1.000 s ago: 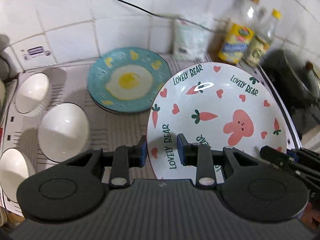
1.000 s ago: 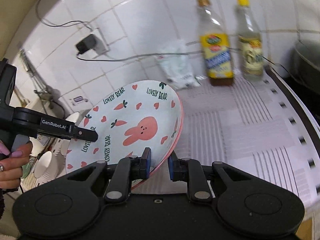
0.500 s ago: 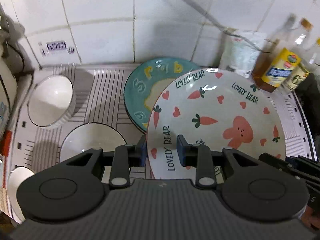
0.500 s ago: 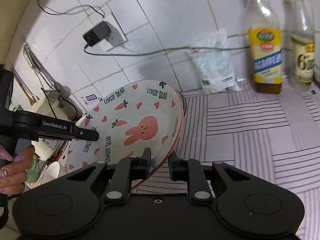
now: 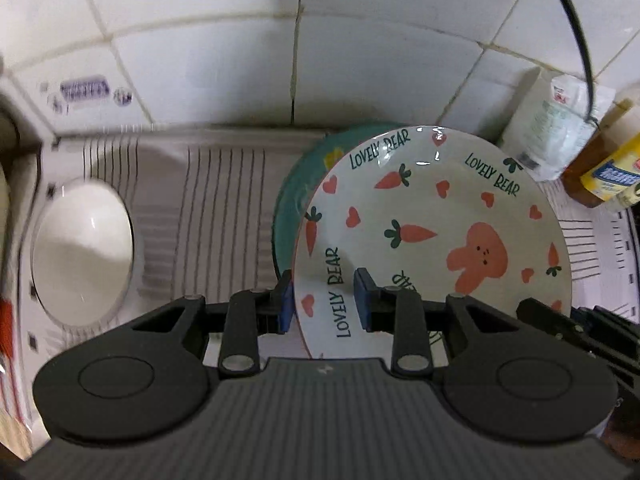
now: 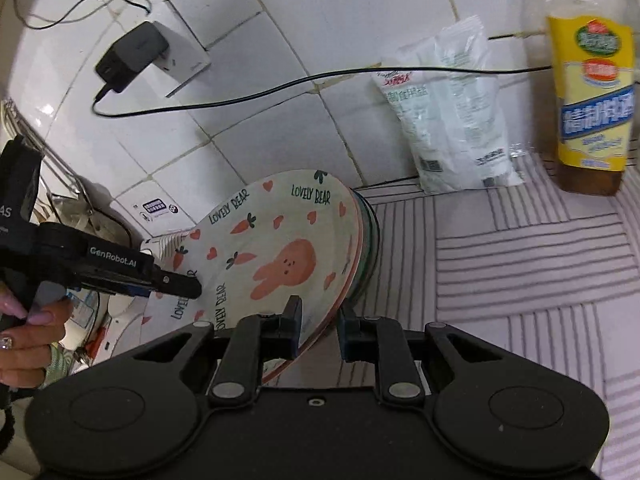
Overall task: Organize plates and bowls
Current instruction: 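Lean the Lovely Bear plate against the blue fried-egg plate with both grippers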
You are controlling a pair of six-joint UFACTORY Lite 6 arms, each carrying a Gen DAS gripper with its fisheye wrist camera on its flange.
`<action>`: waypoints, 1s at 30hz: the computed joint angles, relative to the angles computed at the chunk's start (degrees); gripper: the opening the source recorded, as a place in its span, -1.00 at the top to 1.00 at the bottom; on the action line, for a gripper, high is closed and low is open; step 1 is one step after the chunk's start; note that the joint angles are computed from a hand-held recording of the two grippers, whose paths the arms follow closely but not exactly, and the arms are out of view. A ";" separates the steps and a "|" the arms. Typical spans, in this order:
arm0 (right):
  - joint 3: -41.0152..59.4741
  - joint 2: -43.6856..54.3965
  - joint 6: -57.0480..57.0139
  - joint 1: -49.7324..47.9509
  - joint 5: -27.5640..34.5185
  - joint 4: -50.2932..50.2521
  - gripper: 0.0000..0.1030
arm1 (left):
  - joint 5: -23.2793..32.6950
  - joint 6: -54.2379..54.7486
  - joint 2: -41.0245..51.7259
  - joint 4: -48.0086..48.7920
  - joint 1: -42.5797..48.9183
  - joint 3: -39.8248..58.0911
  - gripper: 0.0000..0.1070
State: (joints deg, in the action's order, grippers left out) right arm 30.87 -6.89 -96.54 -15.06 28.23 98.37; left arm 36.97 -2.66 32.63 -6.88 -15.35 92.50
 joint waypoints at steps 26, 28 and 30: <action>15.66 13.89 16.46 10.28 -9.10 -12.57 0.51 | 14.36 0.29 21.02 6.19 0.87 27.78 0.47; 16.59 15.49 15.72 9.34 -8.08 -11.14 0.51 | 14.52 0.51 21.59 5.49 1.09 28.46 0.47; 17.27 16.38 16.97 8.68 -7.58 -12.25 0.52 | 14.22 0.61 21.53 5.57 0.85 27.90 0.47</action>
State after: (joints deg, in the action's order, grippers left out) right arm 48.14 9.50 -79.57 -6.38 20.64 86.12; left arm 51.19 -2.05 54.15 -1.32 -14.50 120.39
